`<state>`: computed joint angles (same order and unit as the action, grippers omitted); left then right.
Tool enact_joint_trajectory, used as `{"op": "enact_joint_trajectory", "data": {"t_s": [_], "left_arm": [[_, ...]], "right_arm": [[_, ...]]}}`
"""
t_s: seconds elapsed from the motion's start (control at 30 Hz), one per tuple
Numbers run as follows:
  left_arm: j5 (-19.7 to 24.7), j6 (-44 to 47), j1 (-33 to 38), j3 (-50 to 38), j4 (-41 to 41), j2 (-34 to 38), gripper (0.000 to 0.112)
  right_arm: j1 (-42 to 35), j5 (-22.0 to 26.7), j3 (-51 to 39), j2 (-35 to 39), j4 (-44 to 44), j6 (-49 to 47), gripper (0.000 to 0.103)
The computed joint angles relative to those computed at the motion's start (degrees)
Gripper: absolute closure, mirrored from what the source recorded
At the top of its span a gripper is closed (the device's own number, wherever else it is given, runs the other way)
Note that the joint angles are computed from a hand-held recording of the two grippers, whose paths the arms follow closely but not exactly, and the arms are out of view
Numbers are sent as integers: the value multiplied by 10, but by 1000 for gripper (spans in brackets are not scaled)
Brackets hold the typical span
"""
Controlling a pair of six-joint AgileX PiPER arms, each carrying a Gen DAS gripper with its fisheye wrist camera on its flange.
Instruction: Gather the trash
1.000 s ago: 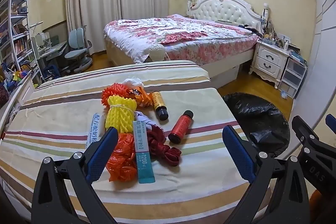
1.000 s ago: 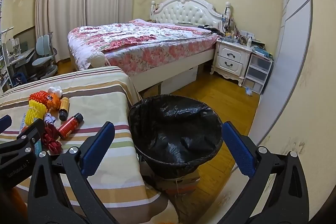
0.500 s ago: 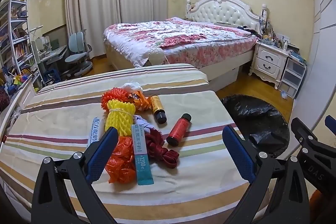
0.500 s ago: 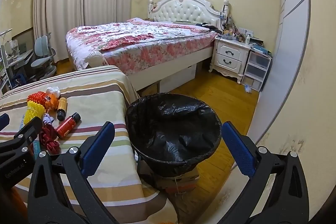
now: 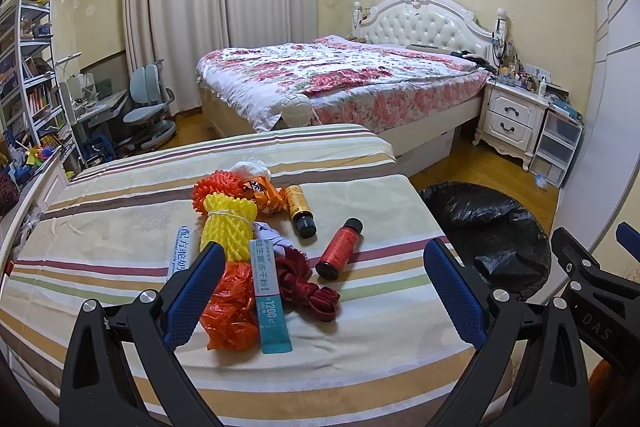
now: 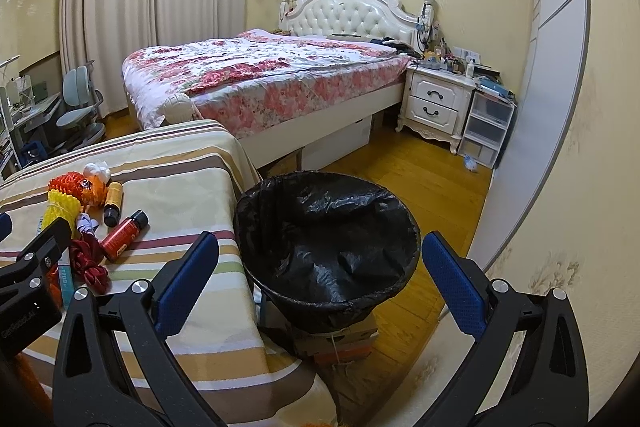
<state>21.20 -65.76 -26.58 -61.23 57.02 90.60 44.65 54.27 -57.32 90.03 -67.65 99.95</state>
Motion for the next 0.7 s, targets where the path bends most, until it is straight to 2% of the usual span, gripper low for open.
{"op": "enact_joint_trajectory", "data": {"t_s": [0.2, 0.7], "left_arm": [[-2, -33, -4, 9, 33, -2, 15], [-2, -34, -4, 10, 36, -2, 15]], "right_arm": [[-3, -5, 4, -2, 0, 1, 3], [0, -6, 13, -2, -2, 12, 3]]}}
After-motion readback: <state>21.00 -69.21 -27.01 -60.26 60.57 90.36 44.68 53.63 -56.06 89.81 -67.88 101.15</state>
